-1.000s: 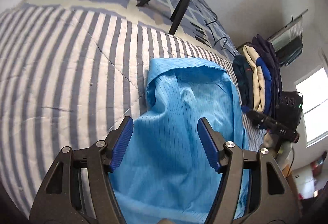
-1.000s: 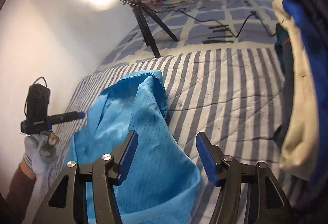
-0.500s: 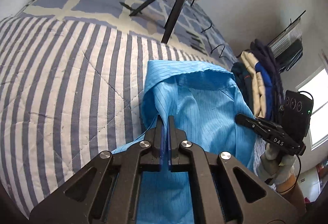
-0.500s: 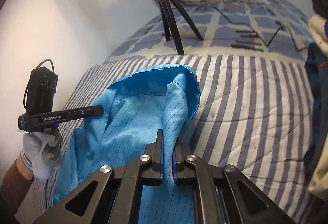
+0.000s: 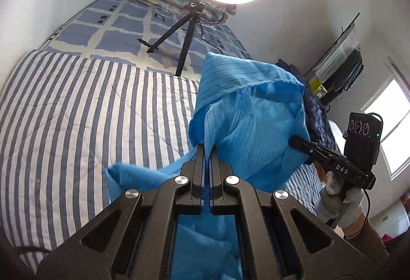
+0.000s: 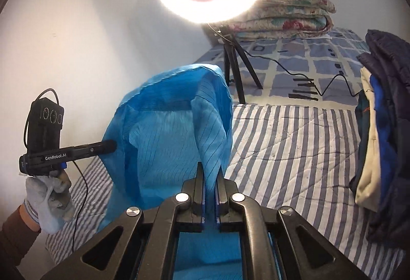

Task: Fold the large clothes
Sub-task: 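Grasp the jacket collar end with both tools and fold it over the body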

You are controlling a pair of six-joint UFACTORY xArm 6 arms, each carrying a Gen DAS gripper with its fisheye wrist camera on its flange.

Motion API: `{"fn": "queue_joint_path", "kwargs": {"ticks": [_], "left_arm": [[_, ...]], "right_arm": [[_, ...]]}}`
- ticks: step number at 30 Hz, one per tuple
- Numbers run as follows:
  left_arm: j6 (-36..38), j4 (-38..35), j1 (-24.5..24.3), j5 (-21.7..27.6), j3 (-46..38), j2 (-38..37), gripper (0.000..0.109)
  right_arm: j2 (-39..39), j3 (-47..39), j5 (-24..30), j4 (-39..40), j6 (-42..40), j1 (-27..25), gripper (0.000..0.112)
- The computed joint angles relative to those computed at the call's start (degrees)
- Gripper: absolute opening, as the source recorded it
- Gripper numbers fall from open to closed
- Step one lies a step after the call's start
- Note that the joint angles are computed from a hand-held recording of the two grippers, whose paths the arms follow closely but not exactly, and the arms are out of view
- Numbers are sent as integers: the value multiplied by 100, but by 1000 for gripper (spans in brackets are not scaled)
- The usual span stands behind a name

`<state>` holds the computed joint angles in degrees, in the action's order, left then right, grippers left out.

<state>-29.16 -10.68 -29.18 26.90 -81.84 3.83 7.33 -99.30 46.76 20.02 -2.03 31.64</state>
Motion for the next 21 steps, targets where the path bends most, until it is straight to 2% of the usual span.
{"fn": "queue_joint_path", "kwargs": {"ticks": [12,21], "left_arm": [[-1710,1601,-919,296,1438,-1825,0],[-3441,3125,-2063,818,2437,-3016,0]], "right_arm": [[-1965,1749,97,-540,684,630,2],[-3560,3211,321,-1199,1419,1476,2]]}}
